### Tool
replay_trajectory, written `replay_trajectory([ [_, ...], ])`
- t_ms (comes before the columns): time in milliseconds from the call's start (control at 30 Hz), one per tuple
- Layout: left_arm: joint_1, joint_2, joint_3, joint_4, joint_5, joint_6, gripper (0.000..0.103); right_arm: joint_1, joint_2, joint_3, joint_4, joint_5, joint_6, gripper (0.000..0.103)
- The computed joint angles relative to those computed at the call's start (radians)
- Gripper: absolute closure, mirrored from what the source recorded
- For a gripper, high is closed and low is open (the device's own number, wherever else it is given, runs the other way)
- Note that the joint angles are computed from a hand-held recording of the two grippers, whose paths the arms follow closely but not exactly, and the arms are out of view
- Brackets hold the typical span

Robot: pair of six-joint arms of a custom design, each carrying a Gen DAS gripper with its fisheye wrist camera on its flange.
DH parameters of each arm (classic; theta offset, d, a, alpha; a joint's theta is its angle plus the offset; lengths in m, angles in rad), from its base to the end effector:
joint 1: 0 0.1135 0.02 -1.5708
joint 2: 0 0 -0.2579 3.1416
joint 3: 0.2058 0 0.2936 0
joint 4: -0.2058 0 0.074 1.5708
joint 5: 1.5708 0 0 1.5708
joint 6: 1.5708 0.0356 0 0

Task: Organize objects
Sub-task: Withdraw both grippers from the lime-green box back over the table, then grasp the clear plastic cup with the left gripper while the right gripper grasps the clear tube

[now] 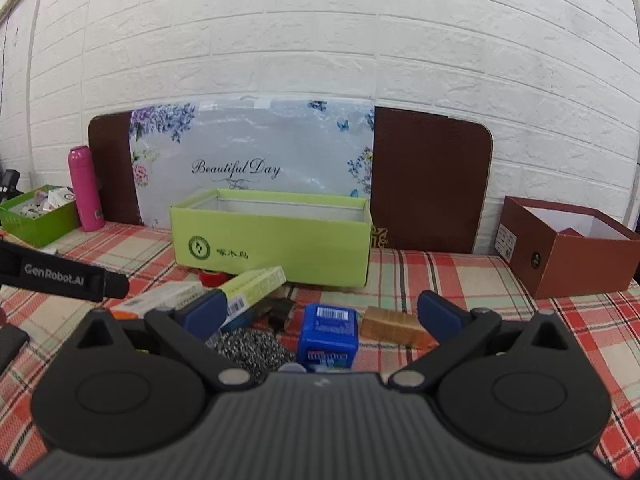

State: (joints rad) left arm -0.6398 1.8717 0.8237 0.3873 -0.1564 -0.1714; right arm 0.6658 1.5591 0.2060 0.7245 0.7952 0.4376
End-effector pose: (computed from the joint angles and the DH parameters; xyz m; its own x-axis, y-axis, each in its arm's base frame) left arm 0.3066 -0.2213 0.0738 -0.5688 0.2133 -0.7943 0.3999 0.9156 -0.0405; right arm 0.1869 0.1145 0.0456 -0.4096 0.0555 -0.9106 0.2156 0.9758 -0.0375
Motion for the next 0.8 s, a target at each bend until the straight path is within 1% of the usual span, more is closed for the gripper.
replay_trajectory([
  [133, 0.006, 0.011, -0.056, 0.051, 0.009, -0.006, 0.020, 0.053, 0.082, 0.003, -0.030, 0.033, 0.119, 0.000],
  [300, 0.017, 0.017, -0.143, 0.143, -0.023, -0.016, 0.018, 0.095, 0.177, 0.019, -0.033, 0.015, 0.223, 0.000],
  [367, 0.035, 0.024, -0.181, 0.191, -0.007, -0.013, 0.017, 0.111, 0.216, 0.036, -0.043, 0.003, 0.254, 0.000],
  [433, 0.059, 0.037, -0.199, 0.215, 0.022, -0.014, 0.017, 0.128, 0.256, 0.066, -0.072, 0.006, 0.283, 0.000],
  [500, 0.079, 0.055, -0.204, 0.234, 0.060, -0.019, 0.017, 0.146, 0.303, 0.108, -0.123, 0.024, 0.323, 0.000],
  [567, 0.085, 0.064, -0.196, 0.232, 0.079, -0.019, 0.017, 0.151, 0.344, 0.137, -0.141, 0.016, 0.334, 0.000],
  [600, 0.085, 0.064, -0.190, 0.225, 0.091, -0.019, 0.017, 0.151, 0.356, 0.141, -0.137, 0.005, 0.334, 0.000],
  [700, 0.076, 0.067, -0.185, 0.251, 0.127, -0.010, 0.017, 0.151, 0.373, 0.137, -0.110, -0.016, 0.343, 0.000],
  [800, 0.061, 0.115, -0.149, 0.296, 0.155, 0.010, 0.017, 0.152, 0.373, 0.135, -0.110, -0.020, 0.342, 0.000],
])
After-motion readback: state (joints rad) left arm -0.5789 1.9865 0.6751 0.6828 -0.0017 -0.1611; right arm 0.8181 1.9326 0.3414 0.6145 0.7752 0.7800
